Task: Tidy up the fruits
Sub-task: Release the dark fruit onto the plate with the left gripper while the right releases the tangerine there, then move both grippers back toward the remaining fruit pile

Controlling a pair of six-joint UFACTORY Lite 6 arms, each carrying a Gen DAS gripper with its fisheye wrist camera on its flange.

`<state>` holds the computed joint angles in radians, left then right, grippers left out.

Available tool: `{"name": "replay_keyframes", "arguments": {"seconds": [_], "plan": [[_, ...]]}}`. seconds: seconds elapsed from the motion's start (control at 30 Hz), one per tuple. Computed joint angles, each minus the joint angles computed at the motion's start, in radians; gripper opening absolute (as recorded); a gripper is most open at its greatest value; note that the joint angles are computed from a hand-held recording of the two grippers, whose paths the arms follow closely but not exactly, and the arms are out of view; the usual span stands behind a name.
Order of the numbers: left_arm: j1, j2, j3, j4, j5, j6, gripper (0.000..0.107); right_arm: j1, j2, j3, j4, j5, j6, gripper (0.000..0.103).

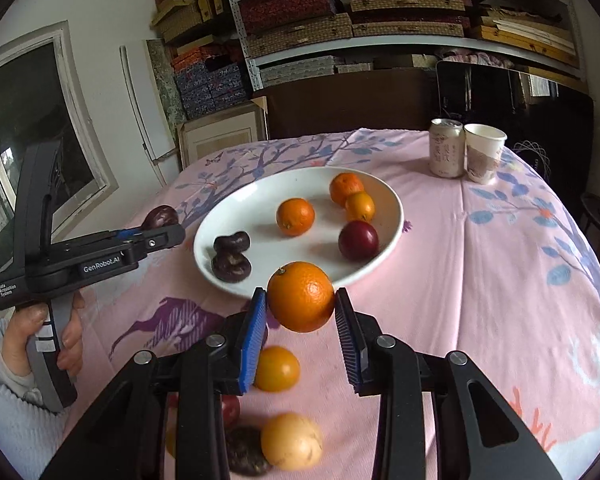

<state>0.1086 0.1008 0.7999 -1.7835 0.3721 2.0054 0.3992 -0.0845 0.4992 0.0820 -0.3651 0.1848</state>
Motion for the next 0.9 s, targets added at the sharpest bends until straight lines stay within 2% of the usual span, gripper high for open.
{"name": "replay_keyframes", "arguments": {"seconds": [0.1, 0.27, 0.3, 0.33, 0.4, 0.5, 0.6, 0.67, 0.7, 0.9], "plan": [[-0.056, 0.137, 0.137, -0.027, -0.052, -0.013, 0.036, 0.02, 0.199, 0.199, 0.069, 0.02, -0.074, 0.035], [-0.074, 0.334, 0.31, 0.029, -0.06, -0.098, 0.036, -0.014, 0.42, 0.37, -0.082, 0.025, 0.075, 0.036], [-0.079, 0.351, 0.318, -0.007, -0.073, -0.053, 0.041, -0.026, 0.435, 0.382, -0.144, 0.034, 0.129, 0.037], [-0.081, 0.355, 0.314, -0.063, -0.083, 0.008, 0.054, -0.036, 0.43, 0.371, -0.195, 0.019, 0.189, 0.038], [-0.072, 0.334, 0.282, -0.196, -0.073, 0.137, 0.072, -0.044, 0.377, 0.313, -0.173, -0.03, 0.193, 0.061], [-0.056, 0.267, 0.219, -0.262, -0.041, 0.212, 0.077, -0.036, 0.293, 0.223, -0.107, -0.08, 0.131, 0.062], [-0.047, 0.186, 0.113, -0.463, -0.023, 0.433, 0.095, -0.057, 0.251, 0.168, -0.119, -0.121, 0.142, 0.062], [-0.042, 0.142, 0.042, -0.608, -0.008, 0.583, 0.096, -0.066, 0.236, 0.137, -0.07, -0.139, 0.108, 0.062], [-0.035, 0.127, 0.015, -0.621, -0.001, 0.599, 0.097, -0.075, 0.224, 0.114, -0.065, -0.15, 0.112, 0.062], [0.044, 0.033, -0.172, -0.565, 0.04, 0.593, 0.098, -0.1, 0.096, -0.119, -0.065, -0.254, 0.162, 0.067]]}}
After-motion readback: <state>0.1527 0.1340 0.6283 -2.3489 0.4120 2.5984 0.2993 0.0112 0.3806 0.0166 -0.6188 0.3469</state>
